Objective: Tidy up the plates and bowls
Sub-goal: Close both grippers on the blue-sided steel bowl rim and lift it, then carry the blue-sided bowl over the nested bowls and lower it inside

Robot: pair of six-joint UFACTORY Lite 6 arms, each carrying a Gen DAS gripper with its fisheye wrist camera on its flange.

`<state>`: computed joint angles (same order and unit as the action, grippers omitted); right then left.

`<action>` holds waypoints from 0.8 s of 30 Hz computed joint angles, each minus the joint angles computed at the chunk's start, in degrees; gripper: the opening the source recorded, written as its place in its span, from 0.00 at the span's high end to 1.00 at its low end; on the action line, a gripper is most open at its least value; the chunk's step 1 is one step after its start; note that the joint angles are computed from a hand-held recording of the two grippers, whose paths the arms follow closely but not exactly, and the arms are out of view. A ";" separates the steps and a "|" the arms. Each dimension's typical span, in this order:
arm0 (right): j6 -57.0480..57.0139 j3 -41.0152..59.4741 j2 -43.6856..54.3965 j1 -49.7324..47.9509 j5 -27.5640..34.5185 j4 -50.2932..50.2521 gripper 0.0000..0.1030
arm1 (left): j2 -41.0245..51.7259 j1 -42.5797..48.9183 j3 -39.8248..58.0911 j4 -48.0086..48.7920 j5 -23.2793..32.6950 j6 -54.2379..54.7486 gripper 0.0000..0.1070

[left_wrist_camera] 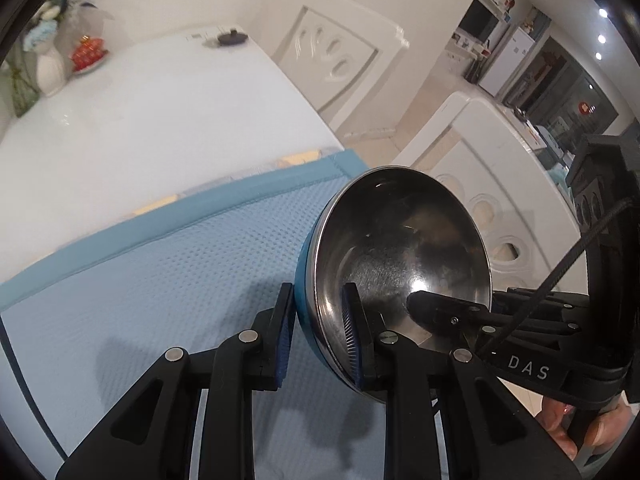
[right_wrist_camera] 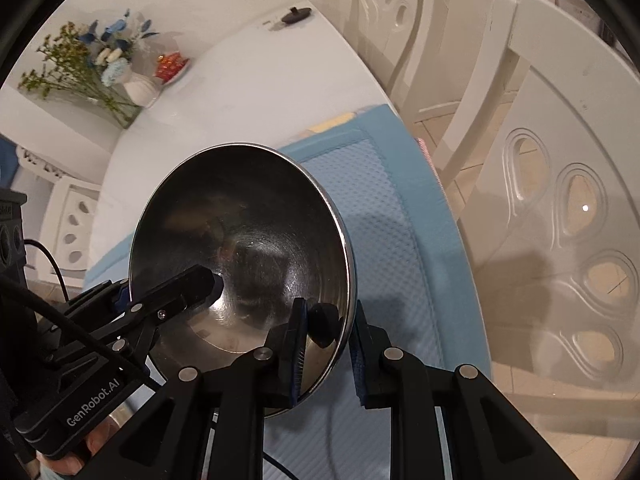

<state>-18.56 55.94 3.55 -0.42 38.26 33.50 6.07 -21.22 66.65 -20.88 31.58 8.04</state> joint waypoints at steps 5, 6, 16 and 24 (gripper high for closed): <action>5.14 -2.37 -10.67 1.90 5.02 -4.10 0.82 | -11.20 -2.92 -5.58 7.86 0.99 -10.68 0.81; 6.07 -2.81 -12.49 2.39 5.87 -4.65 0.82 | -13.86 -3.54 -6.79 9.70 1.55 -13.20 0.81; 15.55 -6.35 -29.88 10.22 14.33 -9.61 0.82 | -36.67 -15.00 -16.24 30.80 10.00 -44.45 0.81; 31.80 -8.22 -41.05 25.06 17.44 -17.68 0.82 | -50.35 -27.70 -20.35 42.85 21.76 -62.80 0.81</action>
